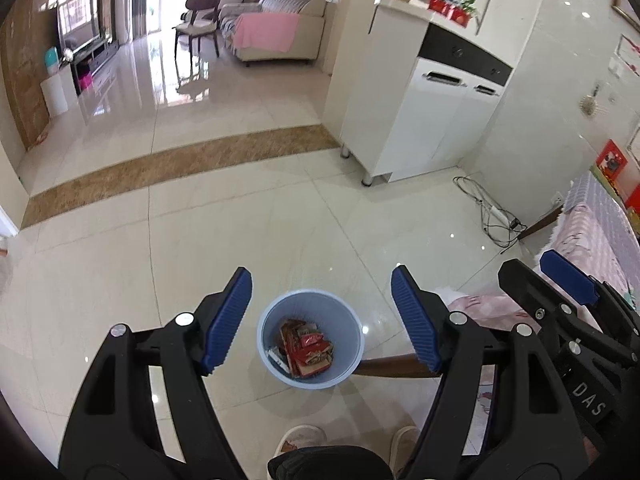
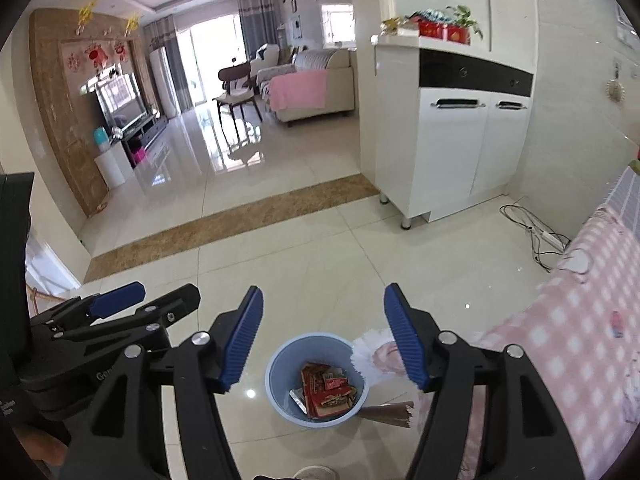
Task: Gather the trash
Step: 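Move both open tools back to the trash on the table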
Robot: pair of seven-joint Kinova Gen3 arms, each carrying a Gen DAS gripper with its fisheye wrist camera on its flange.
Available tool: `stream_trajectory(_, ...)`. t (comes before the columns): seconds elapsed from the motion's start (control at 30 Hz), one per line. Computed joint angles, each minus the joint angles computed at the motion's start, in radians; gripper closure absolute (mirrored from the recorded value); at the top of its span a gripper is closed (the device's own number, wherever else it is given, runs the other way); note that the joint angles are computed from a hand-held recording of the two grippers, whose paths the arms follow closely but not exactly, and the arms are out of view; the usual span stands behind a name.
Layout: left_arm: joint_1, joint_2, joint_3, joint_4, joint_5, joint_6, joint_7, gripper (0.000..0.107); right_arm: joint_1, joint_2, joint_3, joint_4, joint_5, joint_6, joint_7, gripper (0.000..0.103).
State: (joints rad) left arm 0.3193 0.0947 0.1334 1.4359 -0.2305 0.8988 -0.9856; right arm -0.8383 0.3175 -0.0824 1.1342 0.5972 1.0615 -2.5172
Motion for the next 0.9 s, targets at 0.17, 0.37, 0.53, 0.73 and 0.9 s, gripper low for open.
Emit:
stream_trajectory(0.17,0.036,-0.02,0.028,-0.036,-0.034,0.008,-0.01,0.036,-0.022,-0.084,-0.006,0.05,0.073,0.03,-0.049,0.038)
stream_trajectory(0.37,0.112,-0.012,0.075,-0.11,-0.061,0.014,-0.044,0.036,-0.02,-0.193,-0.066,0.116,0.184,0.16,-0.084,0.038)
stream_trajectory(0.53,0.213,0.048,0.111,-0.221,-0.056,0.039,-0.077,0.036,0.013,-0.325,-0.13,0.228,0.259,0.287,-0.156,0.037)
stream_trajectory(0.73,0.351,0.157,0.116,-0.371,-0.018,0.087,-0.117,0.036,0.107,-0.501,-0.184,0.381,0.244,0.384,-0.215,0.037)
stream_trajectory(0.9,0.495,0.283,0.096,-0.551,-0.027,0.177,-0.134,0.036,0.196,-0.642,-0.165,0.5,0.177,0.405,-0.21,0.037)
